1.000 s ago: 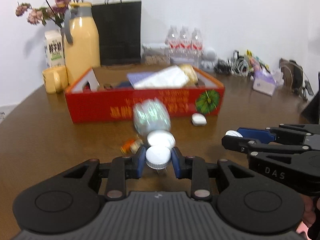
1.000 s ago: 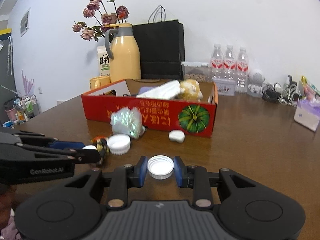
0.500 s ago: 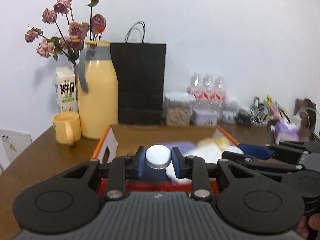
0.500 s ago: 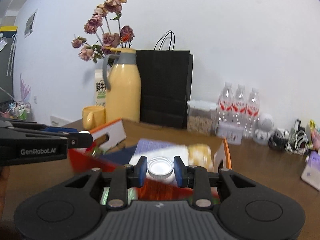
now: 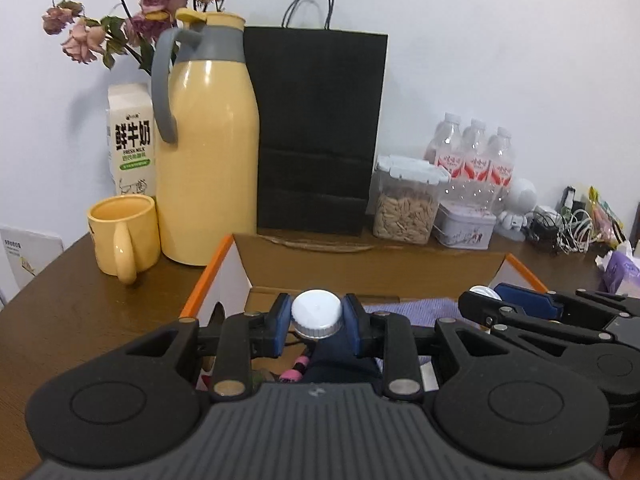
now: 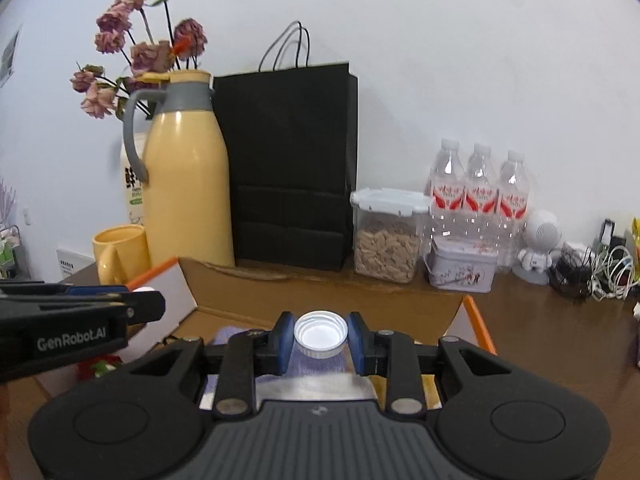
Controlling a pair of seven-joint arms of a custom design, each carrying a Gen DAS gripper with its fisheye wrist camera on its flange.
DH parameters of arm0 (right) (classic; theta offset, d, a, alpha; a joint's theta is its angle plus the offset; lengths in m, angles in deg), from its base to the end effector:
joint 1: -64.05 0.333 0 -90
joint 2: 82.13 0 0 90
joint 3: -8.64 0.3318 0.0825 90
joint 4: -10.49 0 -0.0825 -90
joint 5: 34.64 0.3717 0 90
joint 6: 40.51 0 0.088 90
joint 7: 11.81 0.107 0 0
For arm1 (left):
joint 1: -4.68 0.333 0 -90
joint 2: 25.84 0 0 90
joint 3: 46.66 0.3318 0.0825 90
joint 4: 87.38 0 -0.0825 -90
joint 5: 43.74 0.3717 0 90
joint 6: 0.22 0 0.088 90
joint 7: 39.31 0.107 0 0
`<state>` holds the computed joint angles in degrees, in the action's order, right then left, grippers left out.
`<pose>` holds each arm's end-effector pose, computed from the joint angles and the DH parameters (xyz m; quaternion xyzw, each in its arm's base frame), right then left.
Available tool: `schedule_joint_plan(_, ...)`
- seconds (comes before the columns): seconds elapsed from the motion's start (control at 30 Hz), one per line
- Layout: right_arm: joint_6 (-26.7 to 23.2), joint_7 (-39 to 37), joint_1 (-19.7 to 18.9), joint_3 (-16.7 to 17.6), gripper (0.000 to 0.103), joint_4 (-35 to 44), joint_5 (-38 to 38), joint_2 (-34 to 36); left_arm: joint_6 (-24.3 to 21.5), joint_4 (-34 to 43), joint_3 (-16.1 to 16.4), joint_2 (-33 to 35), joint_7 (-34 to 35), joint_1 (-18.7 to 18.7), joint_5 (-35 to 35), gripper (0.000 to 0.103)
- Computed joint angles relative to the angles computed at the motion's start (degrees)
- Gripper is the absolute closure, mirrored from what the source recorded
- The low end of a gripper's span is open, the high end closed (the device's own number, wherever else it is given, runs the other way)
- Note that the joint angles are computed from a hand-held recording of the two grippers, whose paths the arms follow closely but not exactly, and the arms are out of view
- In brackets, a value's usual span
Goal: Organize objects
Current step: 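Carry both white caps into the cardboard box and open both tools, then withdraw both tools from the box back over the table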
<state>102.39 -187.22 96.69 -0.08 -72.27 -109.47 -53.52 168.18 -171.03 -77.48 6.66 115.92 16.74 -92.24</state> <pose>0.6606 0.3255 0.4799 -0.4993 0.6679 -0.4436 0.3283 0.7368 -0.0933 0.4924 -0.4384 0.7247 -0.4778 0.2329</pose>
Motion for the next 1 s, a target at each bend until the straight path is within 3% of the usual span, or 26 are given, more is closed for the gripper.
schedule_joint_plan(0.1,0.24,-0.13,-0.18,0.06,0.075,-0.06,0.43,0.28,1.63,-0.49,-0.73,0.18,0.94,0.41,-0.61,0.072)
schedule_joint_plan(0.2,-0.38,0.13,0.34,-0.03,0.071,-0.73,0.08,-0.09,5.41,-1.55,-4.37,0.5,4.93,2.69,-2.59,0.05)
schedule_joint_plan(0.27,-1.31,0.42,0.77,-0.03,0.061,-1.33,-0.57,-0.57,6.88,-1.9,-8.2,0.98,8.22,5.47,-4.49,0.043)
schedule_joint_plan(0.33,-2.08,1.02,1.19,0.07,0.048,-2.06,-1.86,-1.21,7.64,-2.01,-11.19,1.32,10.64,7.72,-6.25,0.022)
schedule_joint_plan(0.37,-2.53,1.37,1.31,0.2,0.044,-2.41,-2.42,-1.5,8.48,-2.13,-12.84,1.51,12.09,8.85,-7.41,0.019)
schedule_joint_plan(0.47,-4.62,2.43,1.66,0.72,0.017,-3.08,-3.94,-2.17,9.82,-2.59,-17.15,1.89,15.76,12.02,-10.26,0.002)
schedule_joint_plan(0.5,-5.48,2.81,1.79,0.9,0.005,-3.32,-4.47,-2.43,10.48,-2.65,-18.73,2.19,17.29,13.05,-11.37,0.0)
schedule_joint_plan(0.53,-6.04,3.16,1.81,1.13,0.003,-3.49,-5.0,-2.63,11.18,-2.74,-20.37,2.54,18.92,14.08,-12.36,0.0)
schedule_joint_plan(1.0,-10.19,7.39,1.45,4.63,0.0,-7.87,-10.26,-6.72,13.92,-5.69,-30.17,3.27,26.79,21.74,-17.54,0.0)
